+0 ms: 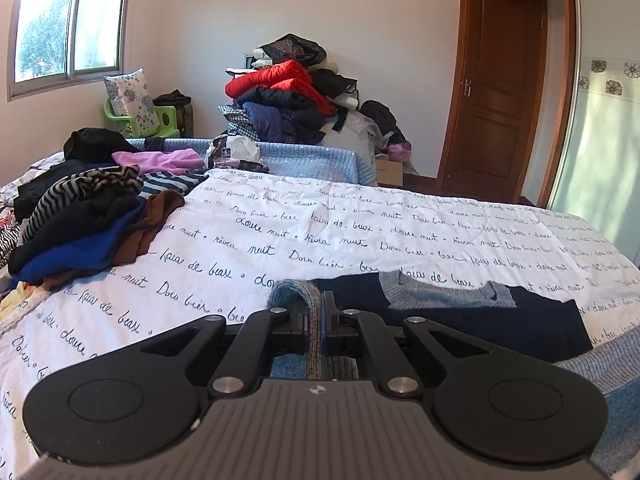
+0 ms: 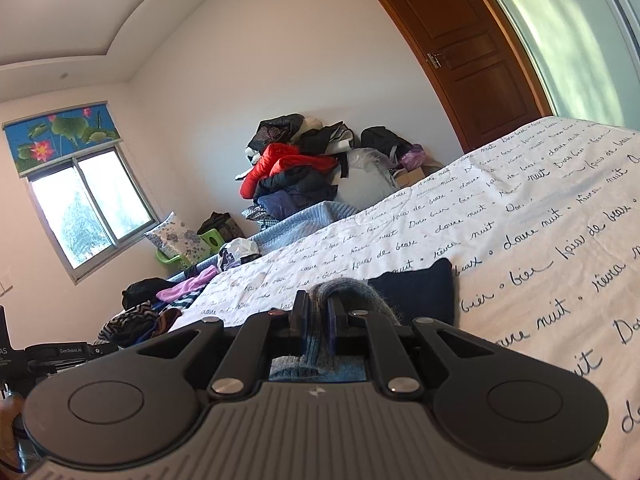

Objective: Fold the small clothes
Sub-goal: 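Lower the held hem onto the folded navy sleeves with both grippers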

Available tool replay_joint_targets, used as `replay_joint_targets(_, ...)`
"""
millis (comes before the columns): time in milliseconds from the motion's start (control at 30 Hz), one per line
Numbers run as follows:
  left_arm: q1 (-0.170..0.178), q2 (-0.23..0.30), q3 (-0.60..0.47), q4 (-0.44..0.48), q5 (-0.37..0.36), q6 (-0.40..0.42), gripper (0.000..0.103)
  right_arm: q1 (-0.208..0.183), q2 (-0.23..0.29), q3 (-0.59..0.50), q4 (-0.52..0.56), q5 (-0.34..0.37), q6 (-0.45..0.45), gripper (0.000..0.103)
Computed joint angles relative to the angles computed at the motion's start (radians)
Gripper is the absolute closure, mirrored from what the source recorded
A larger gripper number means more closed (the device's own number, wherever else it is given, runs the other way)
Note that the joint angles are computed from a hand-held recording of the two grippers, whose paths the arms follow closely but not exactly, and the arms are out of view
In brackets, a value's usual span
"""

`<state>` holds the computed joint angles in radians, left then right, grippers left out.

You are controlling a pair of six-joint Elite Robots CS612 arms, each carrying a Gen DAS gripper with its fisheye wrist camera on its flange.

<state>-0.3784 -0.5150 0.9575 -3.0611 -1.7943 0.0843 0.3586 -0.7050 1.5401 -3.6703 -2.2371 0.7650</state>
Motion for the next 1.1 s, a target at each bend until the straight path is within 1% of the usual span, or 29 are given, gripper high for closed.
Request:
replay_joint_targets(333, -0.018, 0.069, -0.135, 0.072, 0.069, 0.011, 0.097, -0.033, 0.012, -0.041, 0.027, 0.024, -0.025, 0.093)
replay_joint_targets(667, -0.023, 0.115, -0.231, 0.134, 0.089, 0.024, 0.097, -0.055, 0.027, -0.075, 0.052, 0.041, -0.019, 0.093)
replay_joint_targets(867, -0.031, 0.137, -0.273, 0.162, 0.104, 0.04, 0.096, -0.066, 0.031, -0.078, 0.058, 0.044, 0.012, 0.093)
replay_joint_targets(1033, -0.036, 0.16, -0.314, 0.191, 0.114, 0.057, 0.096, -0.081, 0.033, -0.072, 0.061, 0.065, 0.074, 0.093)
replay_joint_targets(1100, -0.038, 0.17, -0.332, 0.2, 0.116, 0.063, 0.096, -0.085, 0.036, -0.074, 0.069, 0.067, 0.086, 0.093)
